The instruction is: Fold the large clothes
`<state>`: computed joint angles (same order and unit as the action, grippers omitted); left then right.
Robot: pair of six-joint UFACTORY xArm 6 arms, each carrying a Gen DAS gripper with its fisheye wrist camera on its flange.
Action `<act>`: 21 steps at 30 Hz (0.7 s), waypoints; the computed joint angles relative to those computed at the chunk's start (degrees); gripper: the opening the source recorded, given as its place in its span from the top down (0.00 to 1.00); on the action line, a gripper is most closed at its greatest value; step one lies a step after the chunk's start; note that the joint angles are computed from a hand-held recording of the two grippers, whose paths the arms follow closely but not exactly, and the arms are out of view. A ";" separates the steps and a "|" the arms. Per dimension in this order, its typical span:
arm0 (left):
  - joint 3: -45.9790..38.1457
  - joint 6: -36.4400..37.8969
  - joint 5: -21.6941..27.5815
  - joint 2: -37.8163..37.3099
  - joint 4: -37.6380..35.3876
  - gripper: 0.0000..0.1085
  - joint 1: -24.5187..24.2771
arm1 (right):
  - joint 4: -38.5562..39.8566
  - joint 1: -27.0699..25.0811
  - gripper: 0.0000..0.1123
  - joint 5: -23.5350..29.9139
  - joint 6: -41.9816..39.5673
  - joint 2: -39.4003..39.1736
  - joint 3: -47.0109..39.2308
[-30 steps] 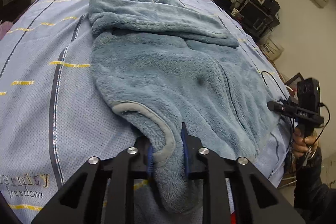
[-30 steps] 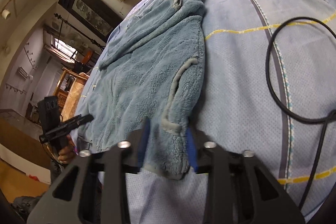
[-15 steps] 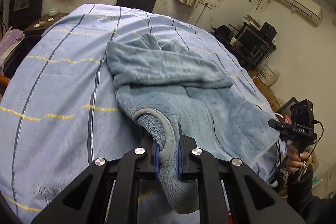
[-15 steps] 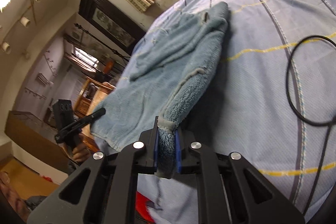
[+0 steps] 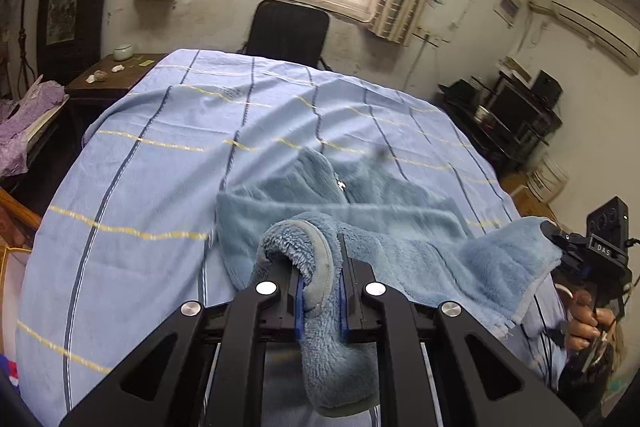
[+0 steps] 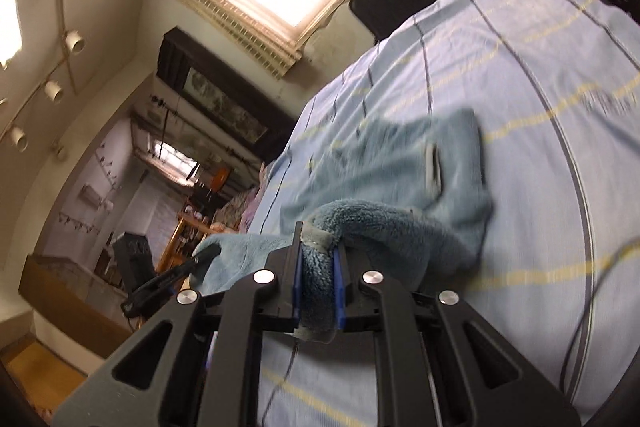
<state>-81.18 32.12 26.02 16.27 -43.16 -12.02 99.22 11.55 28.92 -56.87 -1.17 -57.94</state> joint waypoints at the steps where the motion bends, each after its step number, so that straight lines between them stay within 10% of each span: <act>1: -3.43 -2.25 0.77 2.77 1.04 0.88 0.38 | -0.32 -0.17 0.90 -0.86 0.76 2.20 -2.68; 12: -37.14 -24.20 12.32 31.69 14.36 0.88 2.65 | -12.32 -1.70 0.90 -7.84 22.33 30.82 -31.41; 21: -33.29 -15.89 11.42 29.03 4.97 0.82 3.59 | -14.56 -2.99 0.89 -5.82 24.81 37.47 -35.82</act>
<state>-114.47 16.23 37.44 45.29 -38.18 -8.43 84.65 8.56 23.10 -32.06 36.30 -93.76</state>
